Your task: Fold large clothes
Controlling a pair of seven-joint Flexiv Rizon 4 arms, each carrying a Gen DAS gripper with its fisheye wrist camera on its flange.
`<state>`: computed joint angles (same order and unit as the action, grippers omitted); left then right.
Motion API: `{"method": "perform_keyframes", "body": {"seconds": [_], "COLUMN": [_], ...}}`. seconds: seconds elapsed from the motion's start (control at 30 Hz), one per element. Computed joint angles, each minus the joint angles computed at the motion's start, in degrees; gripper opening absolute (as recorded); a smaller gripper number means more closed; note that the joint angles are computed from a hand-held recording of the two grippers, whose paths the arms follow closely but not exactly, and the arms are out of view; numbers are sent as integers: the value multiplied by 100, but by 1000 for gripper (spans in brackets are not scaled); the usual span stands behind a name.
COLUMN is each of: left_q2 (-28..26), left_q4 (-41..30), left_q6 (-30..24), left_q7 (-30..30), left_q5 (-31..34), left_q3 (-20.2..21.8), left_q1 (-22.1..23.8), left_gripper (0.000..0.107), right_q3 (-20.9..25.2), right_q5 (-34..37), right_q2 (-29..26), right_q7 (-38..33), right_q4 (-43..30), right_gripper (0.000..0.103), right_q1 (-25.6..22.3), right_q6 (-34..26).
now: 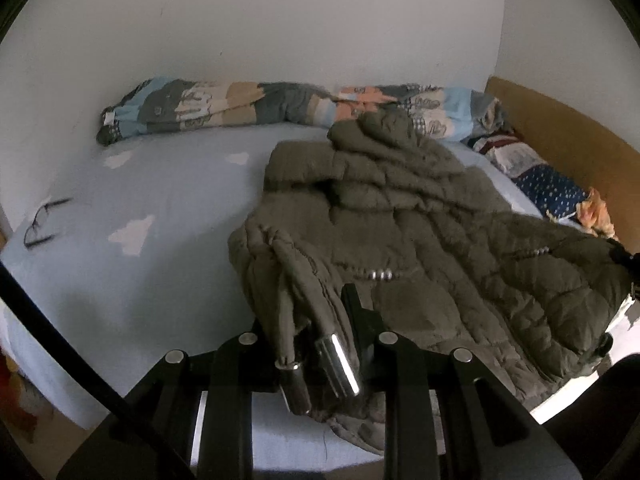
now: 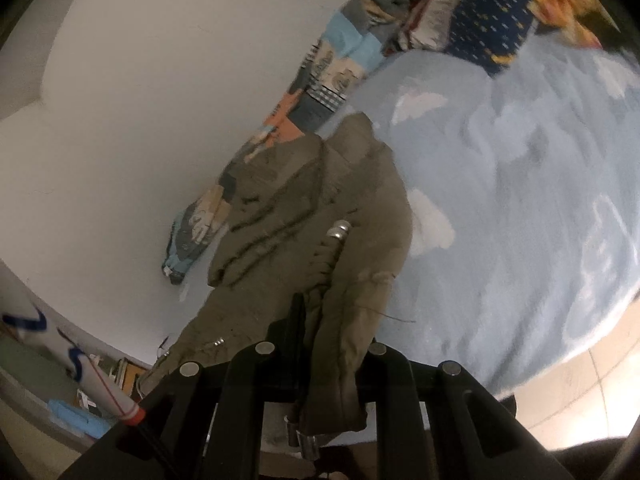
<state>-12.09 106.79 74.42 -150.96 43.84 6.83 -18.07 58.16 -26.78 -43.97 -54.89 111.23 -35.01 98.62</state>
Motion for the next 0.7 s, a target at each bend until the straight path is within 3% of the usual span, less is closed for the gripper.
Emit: {"method": "perform_keyframes", "body": {"seconds": [0.23, 0.4, 0.7], "left_q2": [-159, -369, -955], "left_q4": [-504, -852, -1668], "left_q6": [23, 81, 190], "left_q7": [816, 1177, 2418], "left_q5": [-435, -802, -2309], "left_q3": [-60, -6, -102], "left_q1": [207, 223, 558], "left_gripper": [23, 23, 23], "right_q3": [-275, 279, 103], "right_q5": [53, 431, 712], "right_q2": [192, -273, -333], "right_q7": [-345, -521, -1019], "right_q4": [-477, -1014, -2327], "right_gripper": [14, 14, 14], "right_q1": [423, 261, 986], "right_q6": [-279, -617, -1368]}}
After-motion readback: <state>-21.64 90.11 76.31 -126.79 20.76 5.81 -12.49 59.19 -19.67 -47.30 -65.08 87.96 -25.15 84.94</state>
